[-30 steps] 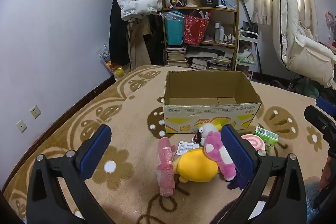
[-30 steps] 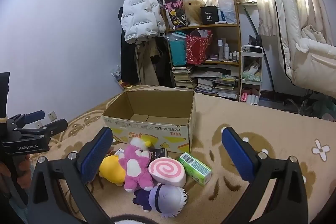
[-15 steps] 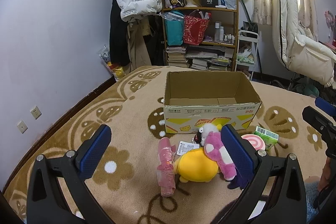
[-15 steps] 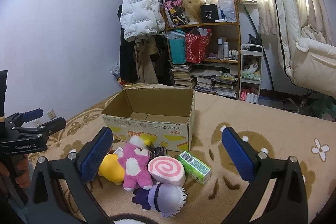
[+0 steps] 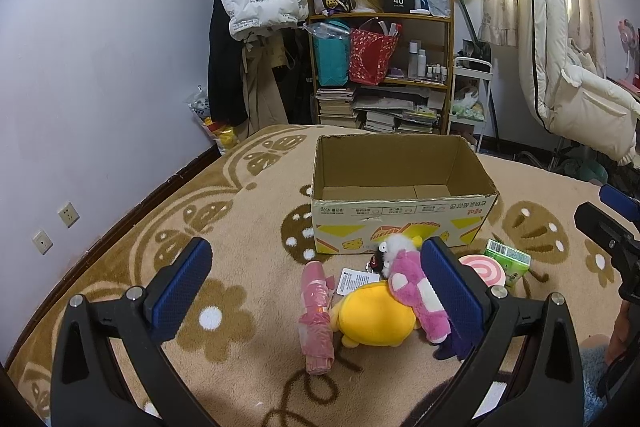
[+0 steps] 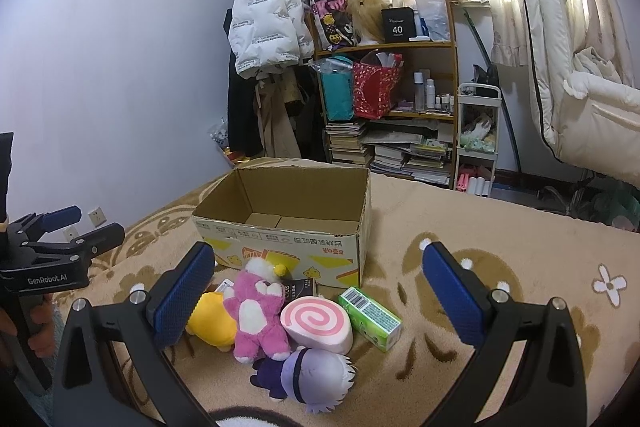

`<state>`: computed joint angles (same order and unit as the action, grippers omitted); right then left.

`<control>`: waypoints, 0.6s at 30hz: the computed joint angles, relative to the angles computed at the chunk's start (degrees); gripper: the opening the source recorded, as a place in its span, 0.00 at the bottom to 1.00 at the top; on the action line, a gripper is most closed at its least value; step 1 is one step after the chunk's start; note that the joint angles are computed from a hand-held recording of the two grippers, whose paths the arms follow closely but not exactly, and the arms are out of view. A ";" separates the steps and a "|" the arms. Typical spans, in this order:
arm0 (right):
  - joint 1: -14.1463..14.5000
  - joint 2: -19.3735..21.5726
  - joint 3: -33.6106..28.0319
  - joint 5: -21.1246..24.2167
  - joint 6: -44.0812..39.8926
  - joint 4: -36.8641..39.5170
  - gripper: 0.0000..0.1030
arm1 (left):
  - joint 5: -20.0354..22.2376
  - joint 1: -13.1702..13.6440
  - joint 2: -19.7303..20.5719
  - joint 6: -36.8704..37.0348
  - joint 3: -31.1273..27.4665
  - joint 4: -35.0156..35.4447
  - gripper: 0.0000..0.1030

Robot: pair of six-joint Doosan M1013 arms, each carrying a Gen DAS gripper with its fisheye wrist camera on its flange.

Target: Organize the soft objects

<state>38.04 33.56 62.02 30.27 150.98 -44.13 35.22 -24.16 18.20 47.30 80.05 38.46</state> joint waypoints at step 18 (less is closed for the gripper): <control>-0.09 -0.05 0.31 -0.10 -0.10 0.14 1.00 | 0.00 -0.06 0.03 -0.03 0.04 0.12 1.00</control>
